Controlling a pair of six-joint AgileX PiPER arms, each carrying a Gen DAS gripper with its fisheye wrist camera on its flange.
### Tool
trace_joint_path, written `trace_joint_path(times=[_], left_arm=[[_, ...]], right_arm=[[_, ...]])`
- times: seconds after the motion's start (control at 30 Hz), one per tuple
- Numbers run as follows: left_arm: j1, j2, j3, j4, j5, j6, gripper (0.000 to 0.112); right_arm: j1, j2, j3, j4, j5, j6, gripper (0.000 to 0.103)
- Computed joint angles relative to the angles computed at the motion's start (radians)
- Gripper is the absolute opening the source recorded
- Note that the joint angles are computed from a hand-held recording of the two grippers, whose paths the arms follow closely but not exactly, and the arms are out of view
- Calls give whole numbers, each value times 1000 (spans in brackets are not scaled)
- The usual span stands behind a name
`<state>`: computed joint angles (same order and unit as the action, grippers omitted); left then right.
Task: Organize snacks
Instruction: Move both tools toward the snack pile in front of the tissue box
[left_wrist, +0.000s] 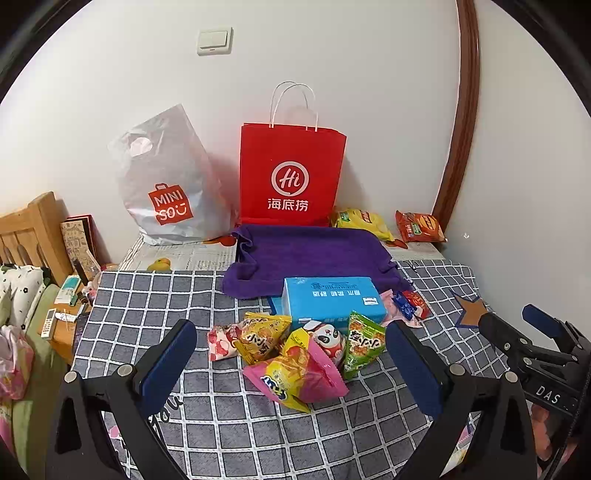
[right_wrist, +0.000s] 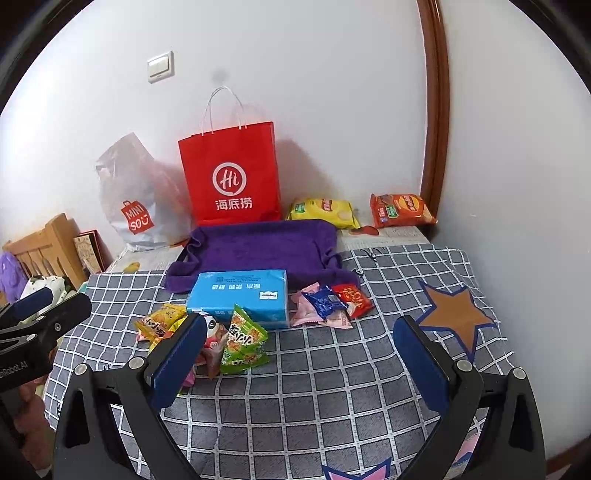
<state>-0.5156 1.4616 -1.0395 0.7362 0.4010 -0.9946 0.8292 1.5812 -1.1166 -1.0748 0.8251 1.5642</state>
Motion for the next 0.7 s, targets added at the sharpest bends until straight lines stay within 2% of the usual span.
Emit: trace_joint_path(times=[0.37, 0.6, 0.7], left_arm=[[35, 34, -56, -59, 8, 96, 102], [112, 57, -85, -313, -15, 383, 102], [150, 75, -111, -451, -22, 546, 102]], right_arm=[[-8, 37, -73, 31, 6, -50, 100], [-4, 81, -140, 69, 52, -77, 100], [7, 105, -186, 89, 97, -92, 100]])
